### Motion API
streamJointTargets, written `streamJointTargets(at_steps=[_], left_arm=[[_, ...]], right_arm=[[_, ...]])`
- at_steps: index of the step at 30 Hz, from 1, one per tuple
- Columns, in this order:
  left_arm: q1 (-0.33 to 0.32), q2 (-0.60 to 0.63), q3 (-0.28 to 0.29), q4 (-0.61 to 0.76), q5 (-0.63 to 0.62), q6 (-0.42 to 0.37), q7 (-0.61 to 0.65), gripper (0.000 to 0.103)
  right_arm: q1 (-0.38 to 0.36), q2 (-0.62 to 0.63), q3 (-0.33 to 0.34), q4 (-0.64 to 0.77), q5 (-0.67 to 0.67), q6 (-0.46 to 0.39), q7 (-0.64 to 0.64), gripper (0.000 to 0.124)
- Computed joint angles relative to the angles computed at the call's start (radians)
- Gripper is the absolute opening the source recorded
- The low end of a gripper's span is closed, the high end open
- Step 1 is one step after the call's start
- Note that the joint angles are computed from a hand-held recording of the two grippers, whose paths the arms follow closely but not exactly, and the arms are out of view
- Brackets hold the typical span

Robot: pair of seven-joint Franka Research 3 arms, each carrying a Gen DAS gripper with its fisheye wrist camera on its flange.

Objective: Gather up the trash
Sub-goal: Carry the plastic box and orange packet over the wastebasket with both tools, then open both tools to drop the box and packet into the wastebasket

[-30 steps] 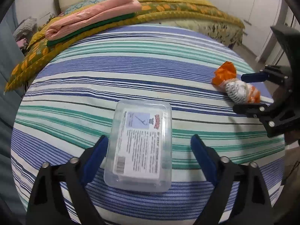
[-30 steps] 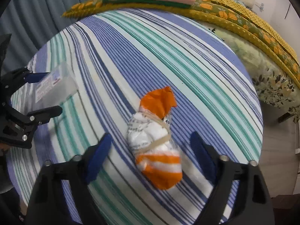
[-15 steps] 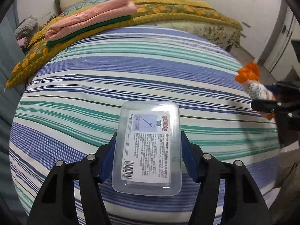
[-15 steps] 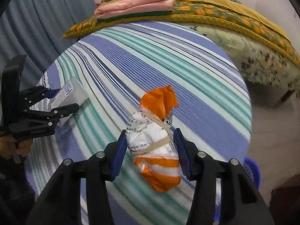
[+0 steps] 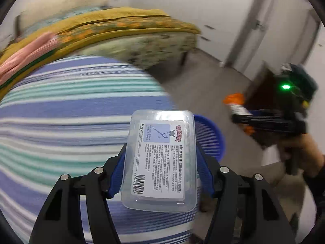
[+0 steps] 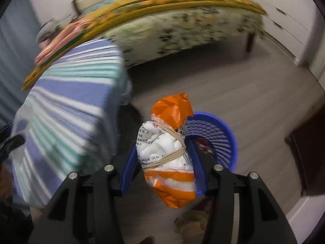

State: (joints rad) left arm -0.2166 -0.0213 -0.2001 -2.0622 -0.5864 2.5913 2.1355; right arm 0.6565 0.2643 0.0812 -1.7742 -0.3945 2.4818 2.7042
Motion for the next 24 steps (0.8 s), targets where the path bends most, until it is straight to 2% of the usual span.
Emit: streamJointTargets(at_steps=[5, 7, 8, 11, 13, 19, 21, 22, 23, 24], left_arm=[[-0.07, 0.124, -0.076, 0.113, 0.1, 0.013, -0.11, 0.062], [-0.091, 0.199, -0.096, 0.175, 0.176, 0.019, -0.18, 0.062], [-0.109, 0.246, -0.102, 0.209, 0.236, 0.028, -0.232, 0.062], [-0.139, 0.353, -0.114, 0.291, 0.363, 0.03, -0.327, 0.062], [-0.178, 0.436, -0.1, 0.358, 0.469, 0.025, -0.403, 0.062], [-0.192, 0.619, -0.11, 0.511, 0.603, 0.008, -0.516, 0.063], [-0.193, 0.686, -0.116, 0.579, 0.623, -0.015, -0.534, 0.065], [-0.199, 0.721, -0.112, 0.626, 0.635, -0.039, -0.547, 0.072], [-0.204, 0.741, -0.107, 0.651, 0.646, -0.048, -0.563, 0.078], [-0.208, 0.756, -0.101, 0.669, 0.654, -0.052, -0.583, 0.08]], right_arm=[[-0.036, -0.047, -0.021, -0.141, -0.013, 0.092, 0.078, 0.049], [-0.051, -0.05, -0.028, -0.18, -0.016, 0.13, 0.111, 0.049], [-0.069, -0.043, -0.019, -0.189, 0.033, 0.15, 0.107, 0.049], [-0.084, -0.037, -0.042, -0.255, 0.027, 0.253, 0.145, 0.049], [-0.094, -0.022, -0.052, -0.282, 0.048, 0.31, 0.149, 0.049], [-0.127, 0.051, -0.048, -0.324, 0.231, 0.459, 0.076, 0.051], [-0.172, 0.086, -0.001, -0.325, 0.344, 0.499, 0.011, 0.065], [-0.184, 0.098, 0.011, -0.329, 0.384, 0.515, -0.004, 0.074], [-0.177, 0.1, 0.006, -0.334, 0.406, 0.517, -0.005, 0.074], [-0.175, 0.101, 0.007, -0.337, 0.43, 0.514, -0.014, 0.074]])
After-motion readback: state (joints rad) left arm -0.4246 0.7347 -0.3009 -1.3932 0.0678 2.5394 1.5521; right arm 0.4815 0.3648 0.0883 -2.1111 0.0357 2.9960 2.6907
